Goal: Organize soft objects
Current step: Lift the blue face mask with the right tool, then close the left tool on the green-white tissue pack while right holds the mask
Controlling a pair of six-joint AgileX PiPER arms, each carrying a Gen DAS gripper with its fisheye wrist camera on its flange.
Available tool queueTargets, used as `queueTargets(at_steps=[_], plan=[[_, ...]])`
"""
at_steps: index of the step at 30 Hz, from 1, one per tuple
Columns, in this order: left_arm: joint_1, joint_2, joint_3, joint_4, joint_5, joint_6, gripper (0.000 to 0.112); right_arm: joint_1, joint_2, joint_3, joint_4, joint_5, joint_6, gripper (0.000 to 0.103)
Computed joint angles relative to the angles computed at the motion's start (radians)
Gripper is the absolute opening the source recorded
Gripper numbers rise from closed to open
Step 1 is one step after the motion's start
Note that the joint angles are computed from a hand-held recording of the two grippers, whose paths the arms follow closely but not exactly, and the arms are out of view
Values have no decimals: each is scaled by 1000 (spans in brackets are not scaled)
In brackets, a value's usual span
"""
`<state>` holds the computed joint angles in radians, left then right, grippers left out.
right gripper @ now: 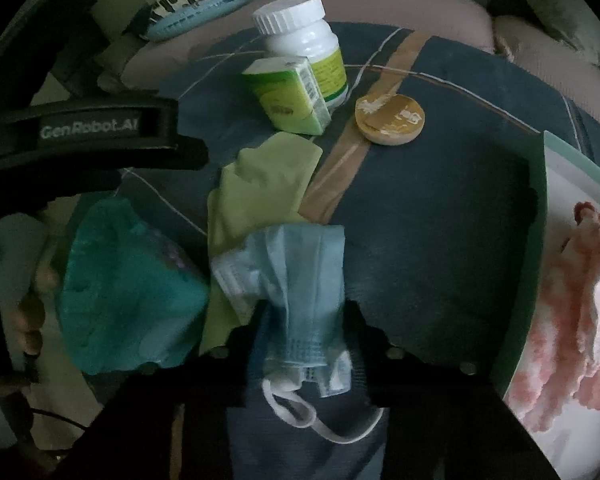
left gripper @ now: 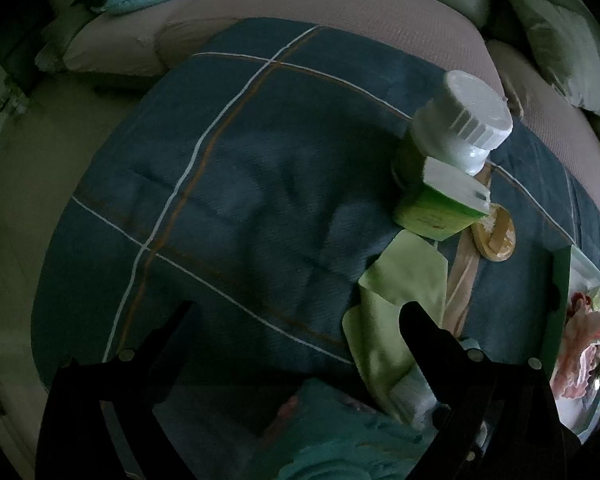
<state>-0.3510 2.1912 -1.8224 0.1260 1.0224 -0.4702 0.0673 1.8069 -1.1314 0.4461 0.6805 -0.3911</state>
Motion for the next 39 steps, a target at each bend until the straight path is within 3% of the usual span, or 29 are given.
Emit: queueTargets(at_steps=[3,9,26,33,39], plan=[[-7,1,-8,3,6,-3,99,-19,2,0,36,8,-29,19],[-14,4,-24,3,2,-18,99,-62,-22,22,77,11,-64,12],[-46,-14,-79,6,-27,-24,99,-156,-36,-5,143,-5,-99,11],[-40,49,-191,-26,-48,-17,99,-180,-43,-32,157,-24,-92,11],[-63,130,-309,-8,-2,3,99,-223,-61,-38,191,-38,-97,11]])
